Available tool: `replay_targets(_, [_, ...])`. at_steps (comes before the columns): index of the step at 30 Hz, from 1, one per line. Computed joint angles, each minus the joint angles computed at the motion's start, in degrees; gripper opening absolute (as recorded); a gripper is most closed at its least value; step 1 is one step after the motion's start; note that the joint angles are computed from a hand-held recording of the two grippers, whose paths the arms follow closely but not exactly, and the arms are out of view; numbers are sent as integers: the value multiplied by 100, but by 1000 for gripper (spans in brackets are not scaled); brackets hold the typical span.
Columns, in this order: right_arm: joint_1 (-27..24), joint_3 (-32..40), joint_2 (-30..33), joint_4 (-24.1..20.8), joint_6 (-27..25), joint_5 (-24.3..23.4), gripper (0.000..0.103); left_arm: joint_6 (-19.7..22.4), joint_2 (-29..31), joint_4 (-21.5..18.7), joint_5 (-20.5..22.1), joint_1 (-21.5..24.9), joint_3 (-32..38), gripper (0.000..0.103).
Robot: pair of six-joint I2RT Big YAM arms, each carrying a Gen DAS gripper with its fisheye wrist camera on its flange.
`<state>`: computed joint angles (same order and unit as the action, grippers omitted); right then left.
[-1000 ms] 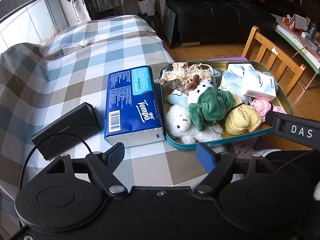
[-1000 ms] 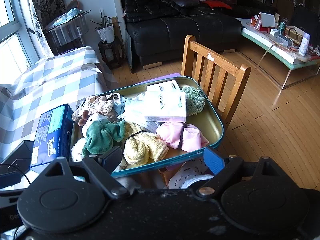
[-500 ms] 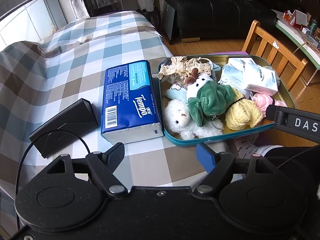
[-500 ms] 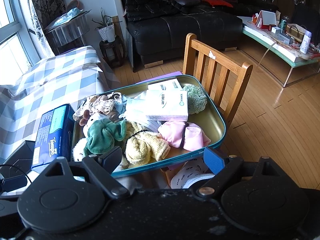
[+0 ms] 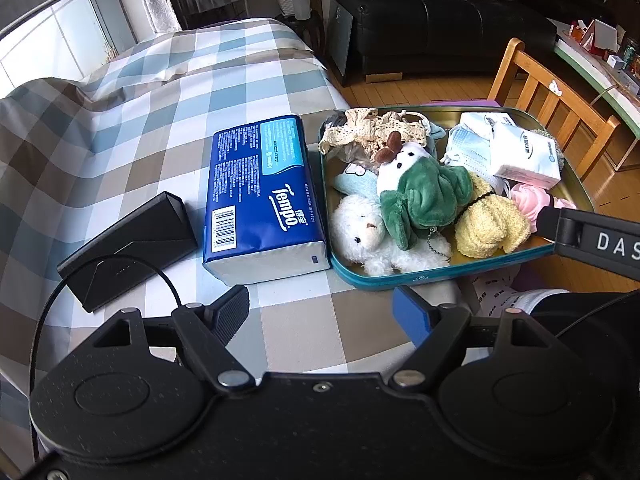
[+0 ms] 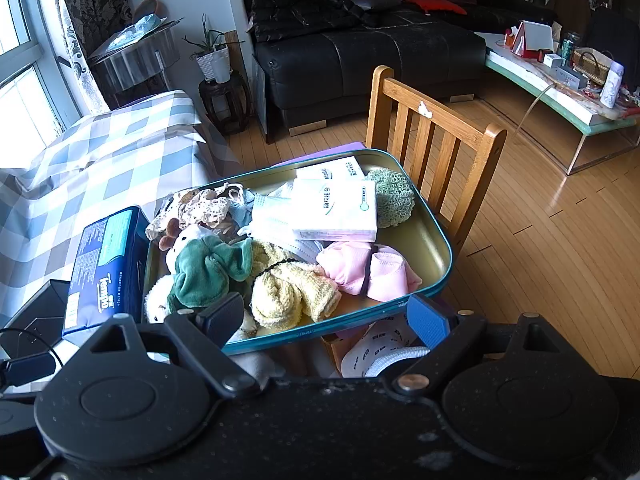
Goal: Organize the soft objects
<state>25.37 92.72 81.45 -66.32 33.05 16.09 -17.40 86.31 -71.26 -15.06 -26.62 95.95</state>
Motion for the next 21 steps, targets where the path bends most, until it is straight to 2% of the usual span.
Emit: replay_targets(21, [12, 13, 14, -15, -11, -4, 89, -26, 1, 13, -41, -5, -34, 75])
